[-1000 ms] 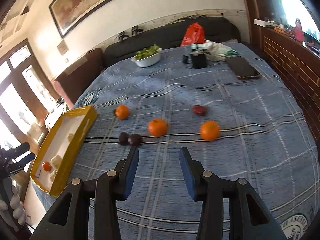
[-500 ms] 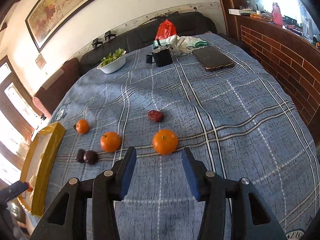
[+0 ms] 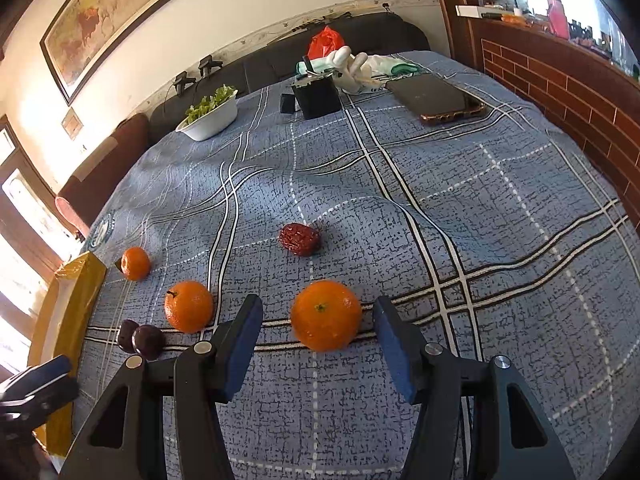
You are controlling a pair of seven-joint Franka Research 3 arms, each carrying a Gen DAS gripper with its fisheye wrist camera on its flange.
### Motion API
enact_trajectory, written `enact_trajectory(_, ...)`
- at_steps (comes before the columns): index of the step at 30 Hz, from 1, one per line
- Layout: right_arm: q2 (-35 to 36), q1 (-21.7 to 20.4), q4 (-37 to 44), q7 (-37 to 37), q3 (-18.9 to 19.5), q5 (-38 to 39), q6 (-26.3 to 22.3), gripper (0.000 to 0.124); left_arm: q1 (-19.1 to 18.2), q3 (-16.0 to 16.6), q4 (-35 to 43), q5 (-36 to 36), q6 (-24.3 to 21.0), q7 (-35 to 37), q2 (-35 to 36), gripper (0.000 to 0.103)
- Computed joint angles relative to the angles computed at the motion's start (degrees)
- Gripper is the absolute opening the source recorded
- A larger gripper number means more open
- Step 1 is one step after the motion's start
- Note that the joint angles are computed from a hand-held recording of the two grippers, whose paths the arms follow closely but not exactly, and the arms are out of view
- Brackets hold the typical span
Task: Organize fruits
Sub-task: 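Move both grippers from the tray back toward the remaining fruit, then grasp a dark plum with the left gripper while the right gripper grasps an orange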
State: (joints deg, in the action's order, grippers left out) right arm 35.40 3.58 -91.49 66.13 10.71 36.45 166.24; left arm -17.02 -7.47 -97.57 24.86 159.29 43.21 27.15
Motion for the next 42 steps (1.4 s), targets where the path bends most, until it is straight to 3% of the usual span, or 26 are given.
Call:
enact_trajectory(1,0.1,-0.6,0.1,-0.5,0.7,0.6,0.0,0.061,1.1,-1.0,0.7,-1.1,0.5,1.7,0.9,0.052)
enact_trajectory(4,0.3,-2.2,0.2,-2.5,2.5,2.7,-0.5,0.053,1.6,-1.6,3.7,-2.7,-0.1,4.6,3.6,0.041)
enact_trajectory(6,0.3,-2.2,0.5,-2.9,2.4,3.2,-1.2,0.044,1.0,-0.9,5.3,-2.3,-0.1,5.2,4.9,0.041)
enact_trajectory(14,0.6,-1.9,1.2,-4.5,2.1,4.8,-2.2,0.044,1.3,-1.9,12.9,-4.3,-2.0,12.2,10.5,0.041)
enact_trajectory(18,0.6,-1.7,1.2,-4.8,1.9,5.2,-2.3,0.044,0.1,-0.4,14.9,-3.9,-1.9,12.3,11.6,0.041)
enact_trajectory(27,0.5,-1.9,1.2,-5.5,2.0,6.3,-2.9,0.044,2.6,-3.2,11.7,-7.7,-0.6,16.8,10.2,0.041)
enact_trajectory(35,0.4,-1.8,1.2,-5.9,1.8,7.0,-3.2,0.043,1.4,-2.4,12.7,-7.7,-1.7,18.0,10.6,0.041)
enact_trajectory(39,0.4,-1.8,1.2,-6.0,1.8,7.2,-3.3,0.043,1.6,-3.6,14.4,-8.3,-0.8,20.6,11.9,0.042)
enact_trajectory(42,0.2,-1.9,1.0,-6.2,1.9,7.5,-3.2,0.043,2.8,-6.4,16.0,-10.6,-2.0,24.9,13.4,0.043)
